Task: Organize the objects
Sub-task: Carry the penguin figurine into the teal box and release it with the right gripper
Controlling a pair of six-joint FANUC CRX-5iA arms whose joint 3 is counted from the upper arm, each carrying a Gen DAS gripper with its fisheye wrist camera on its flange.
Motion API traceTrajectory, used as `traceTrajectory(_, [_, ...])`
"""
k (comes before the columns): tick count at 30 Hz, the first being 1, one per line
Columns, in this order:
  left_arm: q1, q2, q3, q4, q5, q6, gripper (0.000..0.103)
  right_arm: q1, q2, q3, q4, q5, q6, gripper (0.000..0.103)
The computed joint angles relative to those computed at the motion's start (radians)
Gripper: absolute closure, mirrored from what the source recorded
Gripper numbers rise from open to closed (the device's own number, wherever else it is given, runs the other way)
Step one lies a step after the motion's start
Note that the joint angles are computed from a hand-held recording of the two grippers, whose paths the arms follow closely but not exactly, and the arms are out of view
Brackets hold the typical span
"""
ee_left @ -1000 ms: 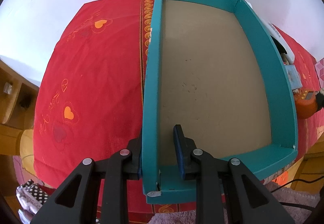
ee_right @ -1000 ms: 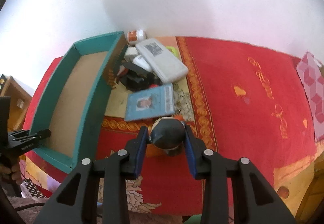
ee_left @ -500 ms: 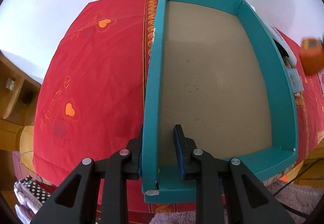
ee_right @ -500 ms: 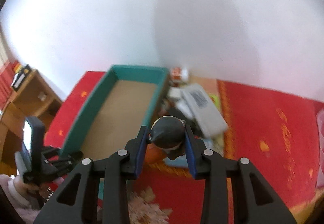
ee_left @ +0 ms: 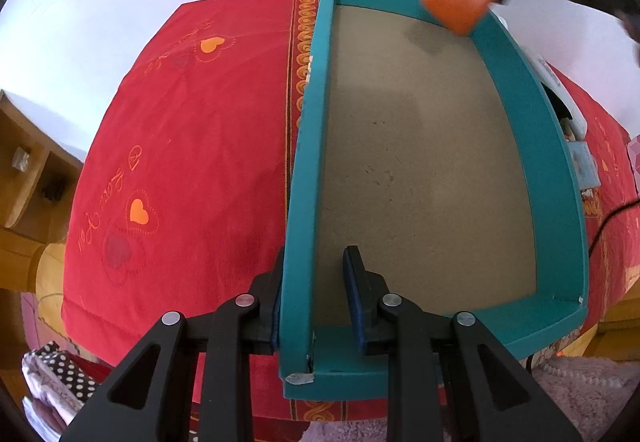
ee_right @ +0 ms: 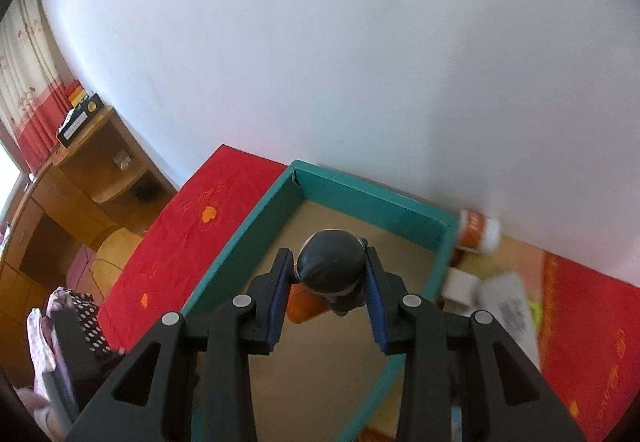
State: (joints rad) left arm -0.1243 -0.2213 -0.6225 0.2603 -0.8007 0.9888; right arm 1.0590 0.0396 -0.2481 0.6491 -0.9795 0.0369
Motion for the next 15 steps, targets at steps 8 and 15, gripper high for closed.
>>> traceTrajectory(8, [0.002,0.0,-0.001,0.002,0.002,0.001,0.076,-0.108,0.119,0.097,-0.112,0.11,0.155,0.069])
traceTrajectory(15, [0.002,0.0,-0.001,0.003,0.003,0.0,0.076,-0.138,0.196,0.159,-0.122,0.087,0.225,0.069])
